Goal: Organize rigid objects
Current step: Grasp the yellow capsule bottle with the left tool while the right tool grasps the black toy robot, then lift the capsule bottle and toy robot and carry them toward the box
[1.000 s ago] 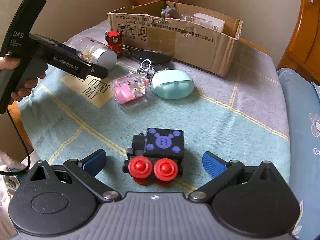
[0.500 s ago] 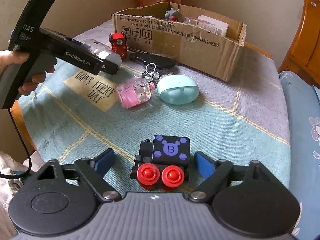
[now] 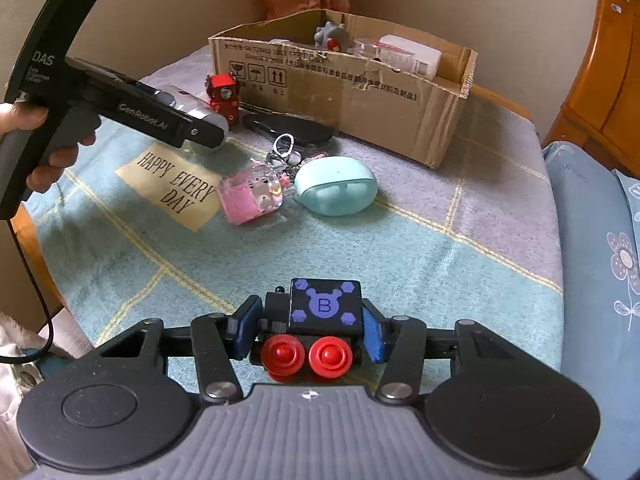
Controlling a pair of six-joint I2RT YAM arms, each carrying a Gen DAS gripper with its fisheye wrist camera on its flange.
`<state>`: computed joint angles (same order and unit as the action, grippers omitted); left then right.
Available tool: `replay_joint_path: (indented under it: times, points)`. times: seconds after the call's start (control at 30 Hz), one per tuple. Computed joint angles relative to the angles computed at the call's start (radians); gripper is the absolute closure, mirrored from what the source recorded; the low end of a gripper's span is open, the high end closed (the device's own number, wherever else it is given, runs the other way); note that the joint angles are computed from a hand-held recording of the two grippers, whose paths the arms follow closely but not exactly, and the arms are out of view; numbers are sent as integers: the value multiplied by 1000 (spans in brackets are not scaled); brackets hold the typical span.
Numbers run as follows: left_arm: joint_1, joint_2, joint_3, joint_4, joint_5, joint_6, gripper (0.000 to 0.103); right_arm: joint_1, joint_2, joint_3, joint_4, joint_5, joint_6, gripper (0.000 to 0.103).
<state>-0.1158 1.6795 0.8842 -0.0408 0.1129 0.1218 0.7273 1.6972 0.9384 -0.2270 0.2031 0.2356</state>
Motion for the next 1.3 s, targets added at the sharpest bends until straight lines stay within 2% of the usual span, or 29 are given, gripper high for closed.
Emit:
replay_joint_path:
  times: [0.13, 0.4, 0.7, 1.0, 1.3]
  points:
    - [5, -12, 5, -29, 4, 22, 10, -13, -12, -3, -2, -11, -4, 46]
    - [30, -68, 32, -160, 33, 106, 10, -45, -34, 23, -34, -40, -56, 46]
    - [46, -137, 120, -328, 73, 206, 10, -99, -55, 110, -77, -72, -166, 46]
    - [34, -89, 310, -396, 90, 231, 10, -152, 4, 290, -97, -82, -289, 47]
    - [19, 47, 527, -413, 67, 227, 10, -201, 166, 556, -124, -86, -340, 46]
